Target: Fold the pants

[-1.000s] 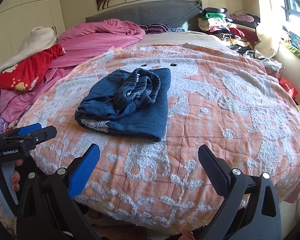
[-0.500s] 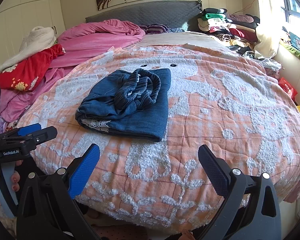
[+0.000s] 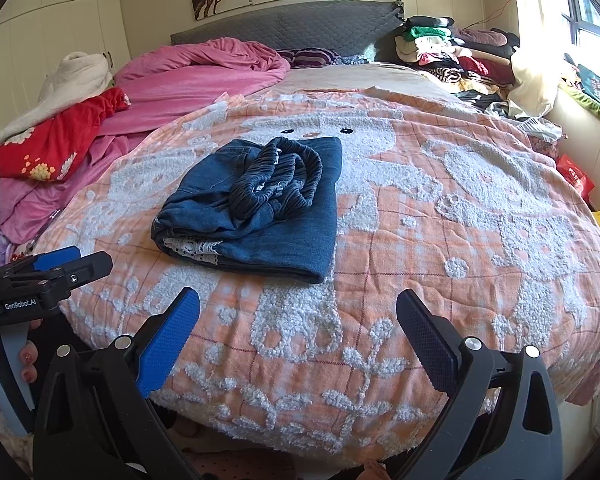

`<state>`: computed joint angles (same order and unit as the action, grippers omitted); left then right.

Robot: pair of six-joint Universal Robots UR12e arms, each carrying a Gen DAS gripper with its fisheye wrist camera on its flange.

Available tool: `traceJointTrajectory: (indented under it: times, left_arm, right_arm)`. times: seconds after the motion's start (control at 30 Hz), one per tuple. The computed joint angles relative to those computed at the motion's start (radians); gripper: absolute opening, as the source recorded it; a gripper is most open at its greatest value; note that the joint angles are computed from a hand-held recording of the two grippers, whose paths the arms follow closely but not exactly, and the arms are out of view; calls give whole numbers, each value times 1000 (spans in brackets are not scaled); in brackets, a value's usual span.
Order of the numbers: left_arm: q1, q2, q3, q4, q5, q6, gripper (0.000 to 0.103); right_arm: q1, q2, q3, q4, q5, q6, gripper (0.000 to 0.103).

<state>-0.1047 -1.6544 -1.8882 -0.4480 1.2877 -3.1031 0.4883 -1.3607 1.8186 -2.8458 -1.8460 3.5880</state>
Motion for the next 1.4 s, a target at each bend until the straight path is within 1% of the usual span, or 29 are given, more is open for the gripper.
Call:
traceJointTrajectory:
  times: [0.47,0.7,0.77,0.9,1.0,1.07,1.17,1.2,1.27,1.3,1.33,1.37,1.4]
  left_arm:
    - [2,3,2,-19,7,6,94]
    - [-4,-1,7,-27,16,25,94]
    - [-4,0,7,-30,8,37,94]
    - [5,3,6,-52,-46,55,94]
    - [5,-1,10,-55,-32,66,94]
    - [10,-6,15,-56,-28,49,94]
    - [34,-19,29,-55,-39,13,94]
    - [42,-28,41,-61,-31,-3,94]
    - [60,-60,80,-85,15,-27,94]
    - [64,-79,102,-93,60,-32,94]
    - [67,-104,126,-85,125,-37,94]
    - [73,-128,152,-92,172,-35,94]
    - [81,-158,186,-112,217,-40,94]
  right_arm:
    - [2,3,-3,15,-3,11,98]
    - [0,6,-8,22,3,7,98]
    - [-1,8,-10,26,1,8,98]
    - [-11,9,-13,28,9,9,98]
    - [-21,8,-15,31,7,8,98]
    - [-32,6,-13,39,1,10,98]
    - [-57,-2,-2,33,-17,16,98]
    - [-73,-7,5,26,-21,17,98]
    - [-109,-17,16,36,-46,24,98]
    - [-133,-23,21,48,-56,25,98]
    - [-158,-27,26,58,-64,25,98]
    - [-184,-31,29,79,-92,32,98]
    - [-211,-34,34,88,-106,37,98]
